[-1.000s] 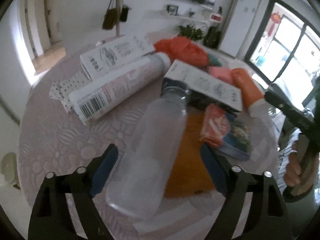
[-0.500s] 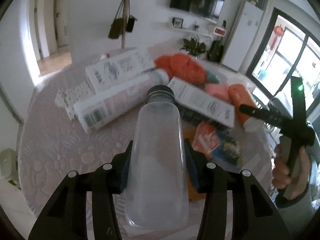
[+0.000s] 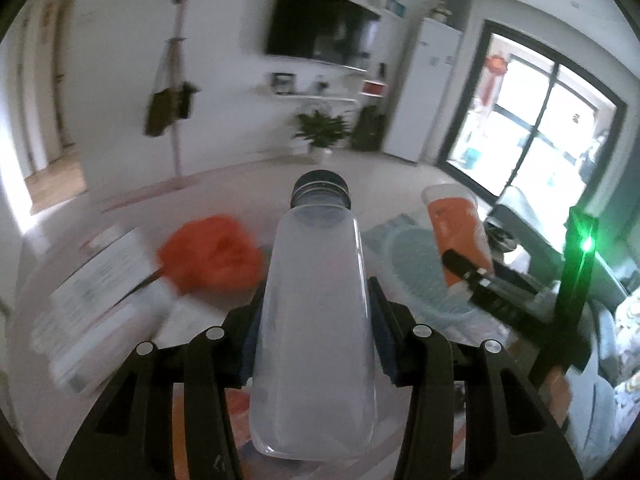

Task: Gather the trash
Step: 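Carry cup and bottle to the blue basket and open both tools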

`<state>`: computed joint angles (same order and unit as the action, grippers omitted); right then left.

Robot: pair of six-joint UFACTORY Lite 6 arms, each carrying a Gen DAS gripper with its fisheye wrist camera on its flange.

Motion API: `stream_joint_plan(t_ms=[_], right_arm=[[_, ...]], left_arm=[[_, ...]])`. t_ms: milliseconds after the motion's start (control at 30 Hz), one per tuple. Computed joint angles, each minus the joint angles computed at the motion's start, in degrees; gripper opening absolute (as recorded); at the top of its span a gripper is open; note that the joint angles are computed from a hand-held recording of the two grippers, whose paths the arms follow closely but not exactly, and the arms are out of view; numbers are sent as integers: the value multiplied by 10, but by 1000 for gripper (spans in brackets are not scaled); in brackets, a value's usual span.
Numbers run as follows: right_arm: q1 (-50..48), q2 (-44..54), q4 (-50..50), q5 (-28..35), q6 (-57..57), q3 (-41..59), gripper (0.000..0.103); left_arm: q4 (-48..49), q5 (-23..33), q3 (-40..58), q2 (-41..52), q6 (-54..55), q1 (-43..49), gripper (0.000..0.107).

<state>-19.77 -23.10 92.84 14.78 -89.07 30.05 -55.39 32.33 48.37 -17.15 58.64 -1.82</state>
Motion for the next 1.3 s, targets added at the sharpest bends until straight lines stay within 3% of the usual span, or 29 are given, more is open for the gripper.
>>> stream_joint_plan(t_ms=[233,500,600,667,767,900,1067,1300], right_arm=[[-136,171,129,17,-167,91,68],[-206,424,71,-11,-126,242,69],[-204,457,79,-21,-133,255,70],[-207,482,45,-25,-103,277,70],[-210,486,77,-27,-138,270,71],[-227,474,61,-14,-125,259,71],[-254,417,49,16,-116,221,71],[-263,221,-16,80,-74,105,71]], left_arm=[[79,-109,205,233,-183,-224,45],[132,-106,445,529,-297,-318,45],[189,-98,514,603,-362,-339,45],[190,-89,544,636,-362,-345,46],[206,-78,583,670,-378,-345,49],[178,-92,543,635,-352,-344,53],[101,-139,411,521,-268,-346,58],[-123,-171,191,311,-44,-328,62]])
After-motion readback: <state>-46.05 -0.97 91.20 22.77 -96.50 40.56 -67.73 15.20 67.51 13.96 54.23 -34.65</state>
